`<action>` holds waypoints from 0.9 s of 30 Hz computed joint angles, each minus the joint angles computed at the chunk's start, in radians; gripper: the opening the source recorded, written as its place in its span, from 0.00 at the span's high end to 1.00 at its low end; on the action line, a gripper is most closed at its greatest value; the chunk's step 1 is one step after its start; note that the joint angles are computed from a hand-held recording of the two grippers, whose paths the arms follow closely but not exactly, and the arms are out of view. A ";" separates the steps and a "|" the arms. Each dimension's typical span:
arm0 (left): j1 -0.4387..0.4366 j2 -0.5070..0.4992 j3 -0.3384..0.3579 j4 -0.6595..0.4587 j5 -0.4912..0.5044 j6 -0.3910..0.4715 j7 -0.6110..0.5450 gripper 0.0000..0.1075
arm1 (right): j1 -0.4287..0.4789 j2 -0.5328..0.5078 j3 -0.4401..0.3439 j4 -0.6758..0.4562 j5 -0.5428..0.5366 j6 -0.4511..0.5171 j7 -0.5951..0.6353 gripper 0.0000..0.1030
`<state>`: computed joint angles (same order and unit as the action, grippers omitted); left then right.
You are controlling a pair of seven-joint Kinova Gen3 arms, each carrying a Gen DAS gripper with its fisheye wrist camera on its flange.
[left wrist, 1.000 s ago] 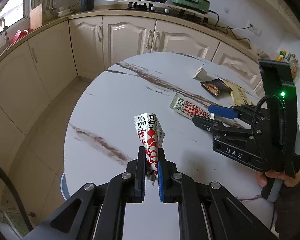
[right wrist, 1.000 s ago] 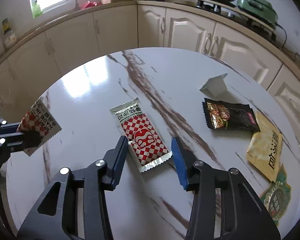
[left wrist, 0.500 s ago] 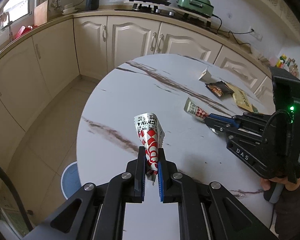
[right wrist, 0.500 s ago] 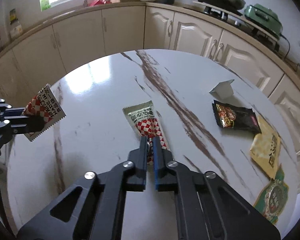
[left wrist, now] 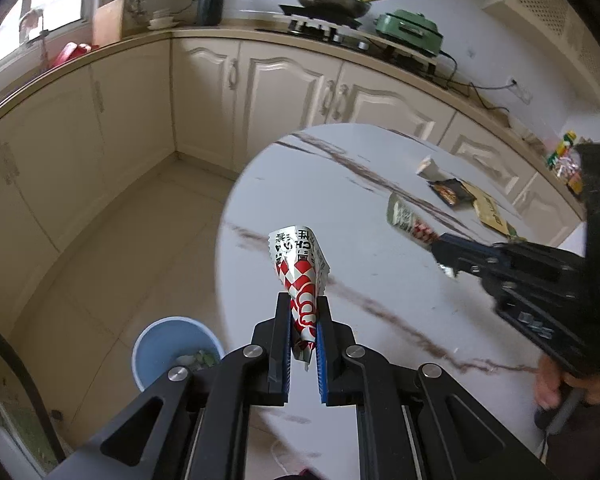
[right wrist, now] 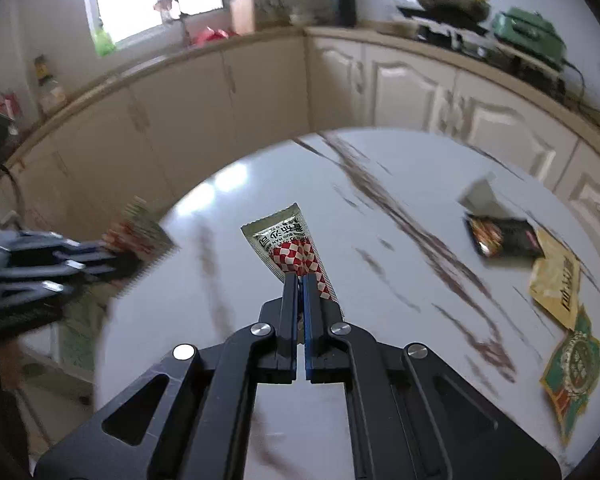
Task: Collect trash
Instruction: 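Carry both checkered packets with both tools over the blue bin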
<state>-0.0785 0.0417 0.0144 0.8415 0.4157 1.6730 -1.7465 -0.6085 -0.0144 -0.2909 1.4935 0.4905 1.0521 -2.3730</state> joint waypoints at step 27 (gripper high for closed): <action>-0.299 0.083 -0.136 0.315 -0.047 -0.072 -0.127 0.94 | -0.347 0.629 0.142 -0.604 -0.066 0.078 -0.075 0.94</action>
